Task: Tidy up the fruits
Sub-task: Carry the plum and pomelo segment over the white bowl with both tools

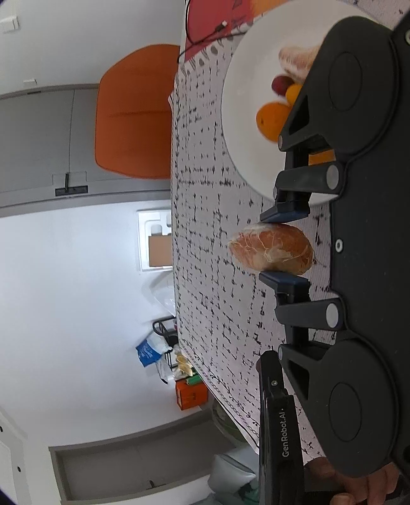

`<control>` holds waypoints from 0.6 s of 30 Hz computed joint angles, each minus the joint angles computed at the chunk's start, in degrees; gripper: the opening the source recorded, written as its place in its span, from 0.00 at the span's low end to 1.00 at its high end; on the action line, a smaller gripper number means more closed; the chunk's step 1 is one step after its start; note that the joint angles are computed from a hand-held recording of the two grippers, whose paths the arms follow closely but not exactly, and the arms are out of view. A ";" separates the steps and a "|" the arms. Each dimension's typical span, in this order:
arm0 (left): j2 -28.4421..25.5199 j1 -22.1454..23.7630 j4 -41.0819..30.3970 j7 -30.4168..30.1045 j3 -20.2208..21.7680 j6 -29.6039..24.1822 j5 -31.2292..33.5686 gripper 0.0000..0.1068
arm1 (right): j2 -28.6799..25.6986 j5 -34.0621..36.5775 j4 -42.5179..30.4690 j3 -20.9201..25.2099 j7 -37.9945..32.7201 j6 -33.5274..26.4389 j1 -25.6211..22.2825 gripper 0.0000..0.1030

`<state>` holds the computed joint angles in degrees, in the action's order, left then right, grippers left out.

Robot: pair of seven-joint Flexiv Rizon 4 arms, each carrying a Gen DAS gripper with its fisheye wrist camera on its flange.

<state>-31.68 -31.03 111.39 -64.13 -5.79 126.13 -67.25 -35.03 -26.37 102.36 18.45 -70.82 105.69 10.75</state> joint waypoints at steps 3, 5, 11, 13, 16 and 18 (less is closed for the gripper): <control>-0.59 -0.53 -1.37 1.20 -0.19 -0.10 -0.53 0.20 | 0.76 0.89 0.99 -1.11 0.11 1.07 0.19 0.30; -0.99 -0.82 -2.26 2.02 -0.35 -0.14 -0.63 0.20 | 1.18 1.33 1.57 -1.87 0.27 1.74 0.29 0.30; -2.51 -1.76 -5.53 5.14 -0.93 -0.53 -1.69 0.20 | 2.53 3.04 3.32 -4.72 1.06 3.69 0.84 0.30; -3.15 -2.09 -6.60 6.25 -1.10 -0.47 -2.08 0.20 | 2.84 3.41 3.83 -5.38 1.28 4.33 0.83 0.30; -4.18 -2.60 -8.55 8.19 -1.54 -0.53 -3.13 0.20 | 3.05 3.86 4.38 -6.22 1.69 5.22 0.55 0.30; -4.88 -2.90 -10.02 9.84 -1.92 -0.41 -4.05 0.20 | 3.10 4.20 4.75 -6.74 1.98 5.79 0.43 0.30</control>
